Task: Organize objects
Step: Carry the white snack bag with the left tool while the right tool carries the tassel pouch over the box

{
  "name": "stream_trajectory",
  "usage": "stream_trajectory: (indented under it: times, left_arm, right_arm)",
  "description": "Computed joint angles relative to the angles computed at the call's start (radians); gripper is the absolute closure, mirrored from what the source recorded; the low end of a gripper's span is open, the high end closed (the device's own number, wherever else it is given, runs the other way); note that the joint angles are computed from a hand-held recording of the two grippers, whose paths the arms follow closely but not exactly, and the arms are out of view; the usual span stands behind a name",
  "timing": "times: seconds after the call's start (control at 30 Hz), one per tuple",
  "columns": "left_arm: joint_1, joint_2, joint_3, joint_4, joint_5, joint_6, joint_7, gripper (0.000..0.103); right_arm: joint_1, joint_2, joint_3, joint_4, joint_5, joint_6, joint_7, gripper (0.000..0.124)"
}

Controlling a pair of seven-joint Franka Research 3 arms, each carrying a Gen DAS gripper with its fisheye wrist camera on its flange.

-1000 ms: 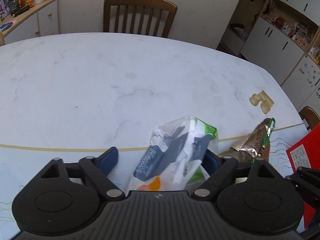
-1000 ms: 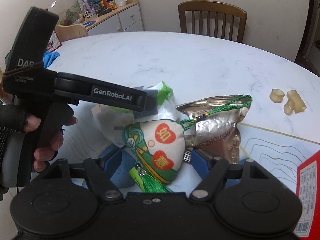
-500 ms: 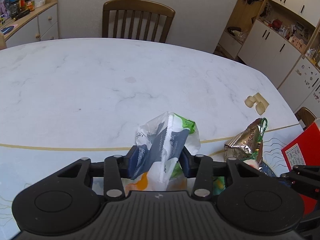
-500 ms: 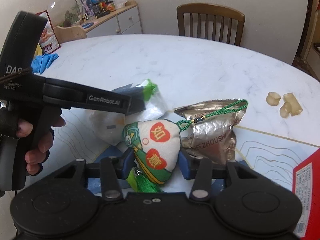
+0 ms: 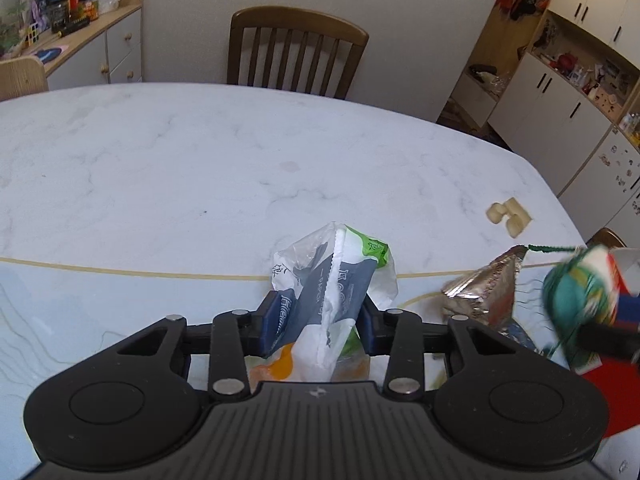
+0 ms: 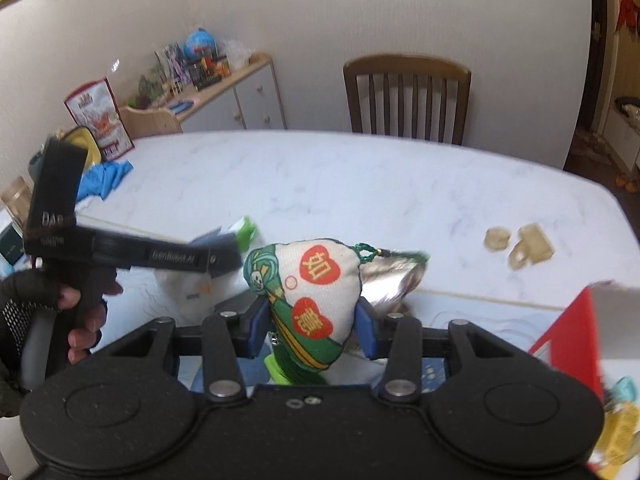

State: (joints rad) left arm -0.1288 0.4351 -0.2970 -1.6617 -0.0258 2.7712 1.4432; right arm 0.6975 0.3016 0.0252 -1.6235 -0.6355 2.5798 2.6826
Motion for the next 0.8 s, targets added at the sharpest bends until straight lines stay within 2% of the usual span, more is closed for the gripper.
stream_trajectory:
  times: [0.17, 0.37, 0.67, 0.8]
  left_arm:
    - [0.014, -0.075, -0.024, -0.066, -0.028, 0.003, 0.038, 0.064]
    - [0.007, -0.159, -0.035, -0.115, -0.083, -0.011, 0.094, 0.064]
    - [-0.061, -0.236, -0.034, -0.128, -0.133, -0.036, 0.152, 0.064]
    - [-0.11, -0.235, -0.033, -0.101, -0.114, -0.044, 0.14, 0.064]
  right_arm:
    - [-0.014, -0.088, 0.004, -0.064, -0.042, 0.005, 0.042, 0.081]
    - [-0.068, -0.195, 0.057, -0.144, -0.065, -0.022, 0.076, 0.081]
    - [-0.17, -0.383, 0.152, -0.31, -0.034, -0.048, 0.076, 0.081]
    - [-0.226, -0.48, 0.185, -0.392, -0.018, -0.05, 0.074, 0.081]
